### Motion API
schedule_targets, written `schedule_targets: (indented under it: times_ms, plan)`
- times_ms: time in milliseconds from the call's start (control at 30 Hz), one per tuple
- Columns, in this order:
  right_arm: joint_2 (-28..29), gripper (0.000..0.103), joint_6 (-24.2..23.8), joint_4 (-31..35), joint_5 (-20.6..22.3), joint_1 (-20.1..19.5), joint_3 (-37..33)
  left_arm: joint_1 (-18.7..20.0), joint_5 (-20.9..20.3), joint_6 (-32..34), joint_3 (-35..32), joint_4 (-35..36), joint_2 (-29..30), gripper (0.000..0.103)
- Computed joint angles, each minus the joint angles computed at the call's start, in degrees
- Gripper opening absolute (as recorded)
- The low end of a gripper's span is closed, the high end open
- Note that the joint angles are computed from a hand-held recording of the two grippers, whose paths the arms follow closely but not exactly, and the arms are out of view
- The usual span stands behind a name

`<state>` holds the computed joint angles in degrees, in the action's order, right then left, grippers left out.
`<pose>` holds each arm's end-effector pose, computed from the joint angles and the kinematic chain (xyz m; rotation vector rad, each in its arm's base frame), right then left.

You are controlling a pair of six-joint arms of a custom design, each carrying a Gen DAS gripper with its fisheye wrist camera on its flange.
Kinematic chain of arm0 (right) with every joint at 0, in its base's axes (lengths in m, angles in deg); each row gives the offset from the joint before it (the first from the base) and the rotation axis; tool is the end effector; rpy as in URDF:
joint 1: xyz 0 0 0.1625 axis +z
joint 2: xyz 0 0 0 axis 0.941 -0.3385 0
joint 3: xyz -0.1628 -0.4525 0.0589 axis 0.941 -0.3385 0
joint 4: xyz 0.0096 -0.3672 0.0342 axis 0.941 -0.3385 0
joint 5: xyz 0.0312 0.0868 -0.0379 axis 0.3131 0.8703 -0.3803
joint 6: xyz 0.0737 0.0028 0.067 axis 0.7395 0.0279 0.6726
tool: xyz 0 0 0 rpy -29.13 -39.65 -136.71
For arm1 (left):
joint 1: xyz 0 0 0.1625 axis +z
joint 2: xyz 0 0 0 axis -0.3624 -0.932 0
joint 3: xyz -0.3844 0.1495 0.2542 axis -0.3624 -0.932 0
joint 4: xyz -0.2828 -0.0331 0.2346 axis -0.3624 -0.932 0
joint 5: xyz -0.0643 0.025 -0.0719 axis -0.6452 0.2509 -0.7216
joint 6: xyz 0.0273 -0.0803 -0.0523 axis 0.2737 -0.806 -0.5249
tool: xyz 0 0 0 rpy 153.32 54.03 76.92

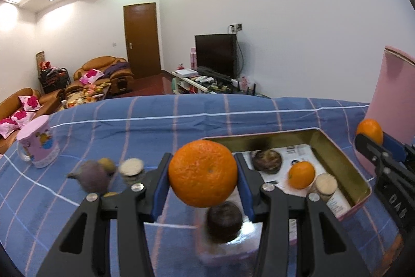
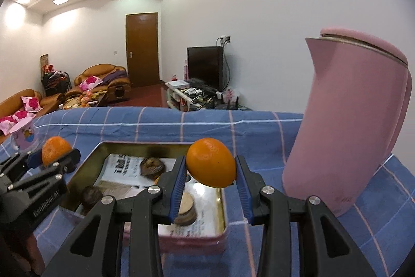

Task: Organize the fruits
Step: 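Open both tools to drop the oranges into the tin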

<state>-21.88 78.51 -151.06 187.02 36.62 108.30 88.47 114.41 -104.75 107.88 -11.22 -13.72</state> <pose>0.2099 -0.4986 -0.0461 0.1390 -1.7898 1.3677 -0.0565 -0.5873 0.1050 0.9507 2.2336 -1.0832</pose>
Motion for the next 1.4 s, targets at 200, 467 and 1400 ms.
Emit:
schedule_targets:
  times_ms: [200, 467, 1400]
  plan:
    - [-0.3, 0.039, 1.1, 4.8, 0.1, -1.1, -2.2, -1.3, -1.1, -1.1, -3.7, 3.9, 3.2, 0.048]
    - [-1.3, 0.039, 7.6, 17.3, -2.1, -3.4, -7.4, -1.3, -3.7, -6.0, -12.8, 15.6, 8.5, 0.048]
    - [-1.8, 0.07, 10.0, 20.5, -9.9, -4.7, -7.2, -3.0, -4.3, -0.5, -5.0, 4.7, 6.0, 0.103]
